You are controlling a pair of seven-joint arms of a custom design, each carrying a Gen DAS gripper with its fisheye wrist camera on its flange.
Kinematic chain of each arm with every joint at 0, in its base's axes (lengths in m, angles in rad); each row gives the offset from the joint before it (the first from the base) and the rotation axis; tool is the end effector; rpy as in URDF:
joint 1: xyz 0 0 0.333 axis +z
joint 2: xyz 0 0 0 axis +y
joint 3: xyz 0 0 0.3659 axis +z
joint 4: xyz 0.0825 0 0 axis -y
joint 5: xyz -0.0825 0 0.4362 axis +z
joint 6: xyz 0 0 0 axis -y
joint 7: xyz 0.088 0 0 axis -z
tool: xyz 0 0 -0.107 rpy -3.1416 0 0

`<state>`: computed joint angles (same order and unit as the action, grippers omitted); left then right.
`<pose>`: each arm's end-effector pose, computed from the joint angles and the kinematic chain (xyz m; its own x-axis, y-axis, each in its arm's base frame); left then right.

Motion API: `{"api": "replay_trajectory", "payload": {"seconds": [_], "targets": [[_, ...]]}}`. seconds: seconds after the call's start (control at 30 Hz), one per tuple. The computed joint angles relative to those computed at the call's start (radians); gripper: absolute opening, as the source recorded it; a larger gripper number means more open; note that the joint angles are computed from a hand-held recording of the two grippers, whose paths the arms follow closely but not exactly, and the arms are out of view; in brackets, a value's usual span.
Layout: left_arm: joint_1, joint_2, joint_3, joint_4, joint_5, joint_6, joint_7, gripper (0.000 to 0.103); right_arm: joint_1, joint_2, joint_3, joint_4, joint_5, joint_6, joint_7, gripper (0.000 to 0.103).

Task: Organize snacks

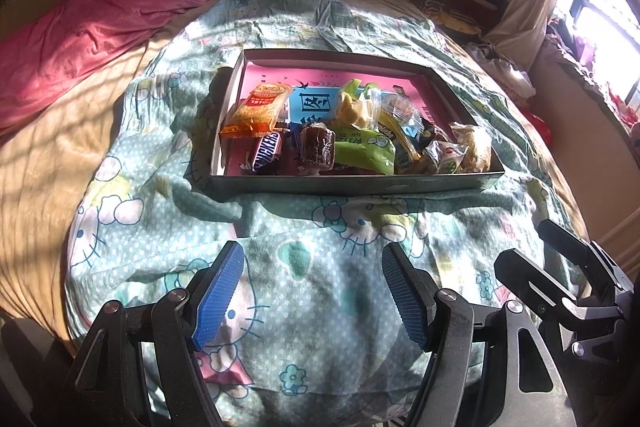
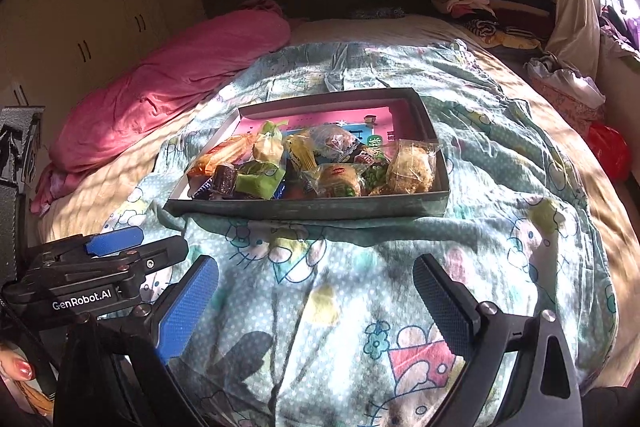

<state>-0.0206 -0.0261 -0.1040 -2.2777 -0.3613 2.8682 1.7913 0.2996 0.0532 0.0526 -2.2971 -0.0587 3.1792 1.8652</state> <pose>0.5930 -0.0547 0.4512 -0.0758 -0.9859 0.1494 -0.8161 -0.0248 -0.5774 0.5692 0.2146 0.4386 0.1885 -0.9661 -0.1764 -0.6983 -0.0056 -0.7158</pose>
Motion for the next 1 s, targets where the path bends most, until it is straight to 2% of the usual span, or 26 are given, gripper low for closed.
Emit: {"api": "replay_trajectory", "payload": {"seconds": [0.23,0.37,0.57,0.7,0.9,1.0], "targets": [[0.001,-0.002,0.0,-0.002,0.033,0.001,-0.027,0.073,0.002,0.0,-0.012,-0.001,-0.01,0.0,0.027,0.099],[0.0,-0.003,0.0,-0.002,0.028,0.002,-0.019,0.073,0.022,0.0,-0.043,0.0,-0.079,0.003,0.091,0.099],[0.0,-0.003,0.0,-0.003,0.046,0.002,-0.036,0.073,0.019,0.0,-0.047,0.002,-0.121,0.004,0.126,0.099],[0.001,-0.003,0.0,-0.003,0.06,0.002,-0.047,0.073,0.034,-0.001,-0.073,0.003,-0.193,0.008,0.188,0.099],[0.003,0.0,-0.001,-0.001,0.079,0.001,-0.063,0.073,0.021,-0.001,-0.062,0.003,-0.207,0.009,0.201,0.099],[0.004,0.002,-0.001,0.0,0.085,0.0,-0.068,0.073,0.032,-0.001,-0.08,0.006,-0.247,0.01,0.238,0.099]]}}
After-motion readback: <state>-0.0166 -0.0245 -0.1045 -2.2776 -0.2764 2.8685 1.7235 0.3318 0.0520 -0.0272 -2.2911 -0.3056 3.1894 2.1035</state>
